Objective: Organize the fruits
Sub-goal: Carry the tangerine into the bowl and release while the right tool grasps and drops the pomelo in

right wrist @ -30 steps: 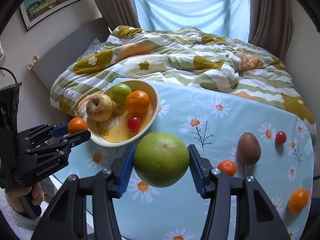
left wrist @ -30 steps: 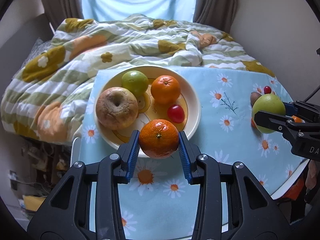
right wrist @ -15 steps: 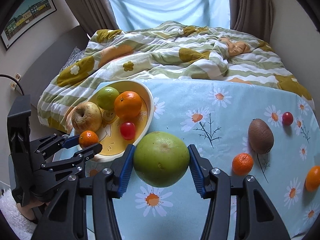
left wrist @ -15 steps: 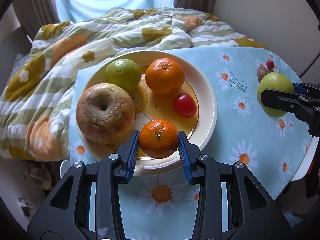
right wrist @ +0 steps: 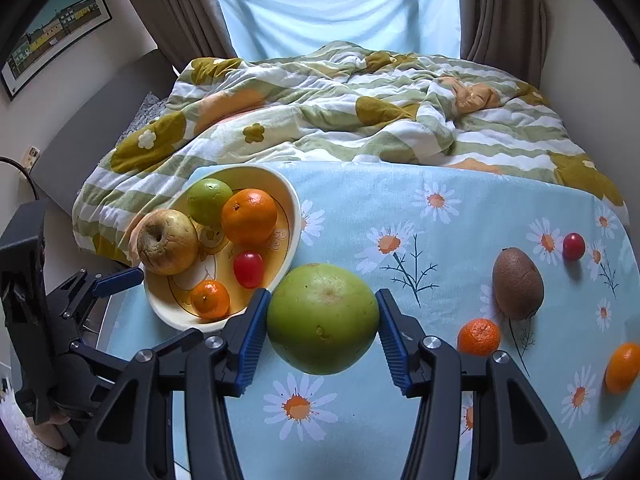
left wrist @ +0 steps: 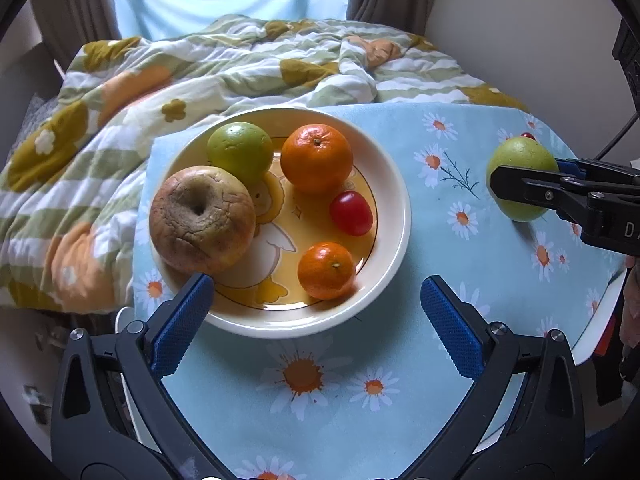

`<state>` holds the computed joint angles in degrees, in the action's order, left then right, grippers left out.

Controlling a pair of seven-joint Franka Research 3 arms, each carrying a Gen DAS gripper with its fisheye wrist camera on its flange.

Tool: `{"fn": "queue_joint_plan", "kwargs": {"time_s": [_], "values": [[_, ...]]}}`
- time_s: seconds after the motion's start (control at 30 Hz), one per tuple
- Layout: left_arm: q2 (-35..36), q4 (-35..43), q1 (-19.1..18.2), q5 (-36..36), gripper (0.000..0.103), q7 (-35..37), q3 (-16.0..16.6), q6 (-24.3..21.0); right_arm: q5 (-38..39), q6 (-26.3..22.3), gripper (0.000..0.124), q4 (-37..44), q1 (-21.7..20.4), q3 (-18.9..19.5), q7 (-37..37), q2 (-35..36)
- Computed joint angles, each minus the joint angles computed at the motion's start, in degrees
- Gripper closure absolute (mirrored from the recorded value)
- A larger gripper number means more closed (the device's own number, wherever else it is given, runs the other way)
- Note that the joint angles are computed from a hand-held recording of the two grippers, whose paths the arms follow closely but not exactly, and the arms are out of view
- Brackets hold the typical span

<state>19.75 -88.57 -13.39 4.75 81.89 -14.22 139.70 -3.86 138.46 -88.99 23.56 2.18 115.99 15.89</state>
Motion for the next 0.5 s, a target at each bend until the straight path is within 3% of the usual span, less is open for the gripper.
{"fn": "queue_joint_plan", "kwargs": {"time_s": [0.5], "values": [[-6.4,-5.8,-0.4,3.8,0.000,-11.1,1.7,-1.3,7.6,-3.0,0.075,11.5,-0.9,2.0,-14.8,7.3]]}}
